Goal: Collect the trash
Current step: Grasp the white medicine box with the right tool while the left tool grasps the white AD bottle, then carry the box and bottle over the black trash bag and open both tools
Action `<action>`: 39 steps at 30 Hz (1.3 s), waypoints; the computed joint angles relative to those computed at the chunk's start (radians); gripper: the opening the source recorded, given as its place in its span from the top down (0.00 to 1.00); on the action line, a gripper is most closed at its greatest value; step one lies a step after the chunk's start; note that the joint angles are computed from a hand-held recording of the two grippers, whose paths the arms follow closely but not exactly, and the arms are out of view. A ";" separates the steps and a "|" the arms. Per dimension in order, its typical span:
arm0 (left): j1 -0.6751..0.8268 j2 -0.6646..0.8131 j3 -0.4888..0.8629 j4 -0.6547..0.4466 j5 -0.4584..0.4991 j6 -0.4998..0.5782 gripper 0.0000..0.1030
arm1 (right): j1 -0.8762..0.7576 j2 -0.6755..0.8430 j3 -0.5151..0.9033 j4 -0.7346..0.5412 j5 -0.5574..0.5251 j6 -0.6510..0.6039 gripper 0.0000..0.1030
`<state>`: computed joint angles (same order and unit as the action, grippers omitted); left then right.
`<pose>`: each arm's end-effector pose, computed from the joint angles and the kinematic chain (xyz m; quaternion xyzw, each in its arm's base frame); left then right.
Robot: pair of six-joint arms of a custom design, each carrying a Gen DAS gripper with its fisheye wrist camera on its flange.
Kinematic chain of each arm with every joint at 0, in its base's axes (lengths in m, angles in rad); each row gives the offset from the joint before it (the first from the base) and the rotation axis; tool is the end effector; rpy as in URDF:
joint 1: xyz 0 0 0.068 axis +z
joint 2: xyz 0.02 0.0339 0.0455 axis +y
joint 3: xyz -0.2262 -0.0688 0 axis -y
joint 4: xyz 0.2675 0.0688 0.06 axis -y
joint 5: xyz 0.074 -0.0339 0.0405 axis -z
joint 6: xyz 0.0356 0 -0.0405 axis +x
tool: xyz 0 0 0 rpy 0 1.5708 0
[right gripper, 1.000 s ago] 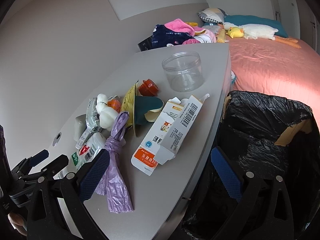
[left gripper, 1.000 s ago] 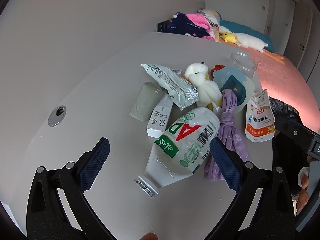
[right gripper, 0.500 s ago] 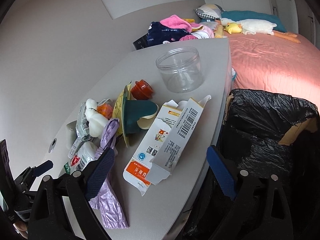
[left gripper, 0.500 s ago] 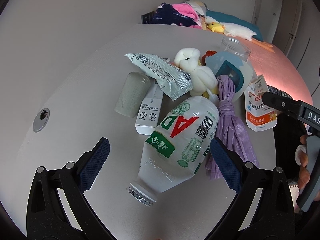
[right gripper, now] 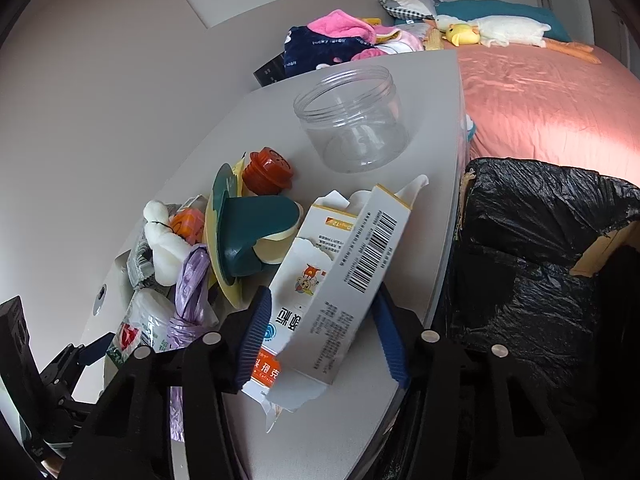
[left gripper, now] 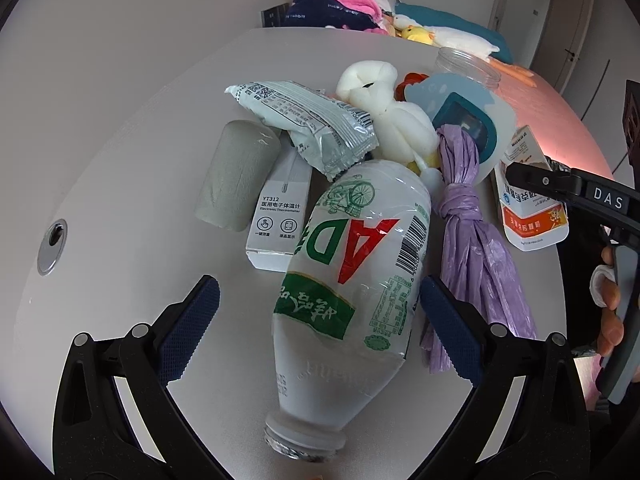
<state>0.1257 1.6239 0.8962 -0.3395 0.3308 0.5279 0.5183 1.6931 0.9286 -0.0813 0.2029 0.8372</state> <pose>0.3225 0.0291 0.1120 0.2310 0.9278 -0.0721 0.2839 0.3114 0.1693 0.1147 0.1832 0.9127 0.1474 0.3342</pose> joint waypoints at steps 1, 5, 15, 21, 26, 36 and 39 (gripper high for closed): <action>0.000 0.009 0.004 0.002 0.001 0.001 0.06 | -0.001 0.004 0.001 0.005 0.000 -0.004 0.59; -0.012 0.026 0.003 0.009 -0.023 -0.002 0.06 | -0.007 0.005 -0.014 0.031 -0.010 -0.014 0.73; -0.001 -0.016 -0.024 -0.002 -0.008 -0.100 0.35 | 0.001 -0.058 -0.081 0.088 -0.019 -0.025 0.80; 0.019 -0.097 -0.063 -0.010 0.017 -0.110 0.36 | 0.005 -0.128 -0.129 0.088 -0.003 -0.018 0.80; 0.023 -0.183 -0.096 -0.041 0.048 -0.112 0.35 | 0.009 -0.207 -0.173 0.076 0.019 -0.020 0.80; -0.061 -0.275 -0.119 -0.069 0.061 -0.157 0.35 | 0.009 -0.397 -0.274 0.022 0.059 -0.028 0.80; -0.107 -0.284 -0.121 -0.065 0.052 -0.180 0.35 | 0.002 -0.455 -0.305 -0.002 0.067 -0.028 0.80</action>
<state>0.0188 1.3397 0.7756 -0.4045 0.3823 0.3478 0.5202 1.2383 0.6239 -0.0828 0.2695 0.8095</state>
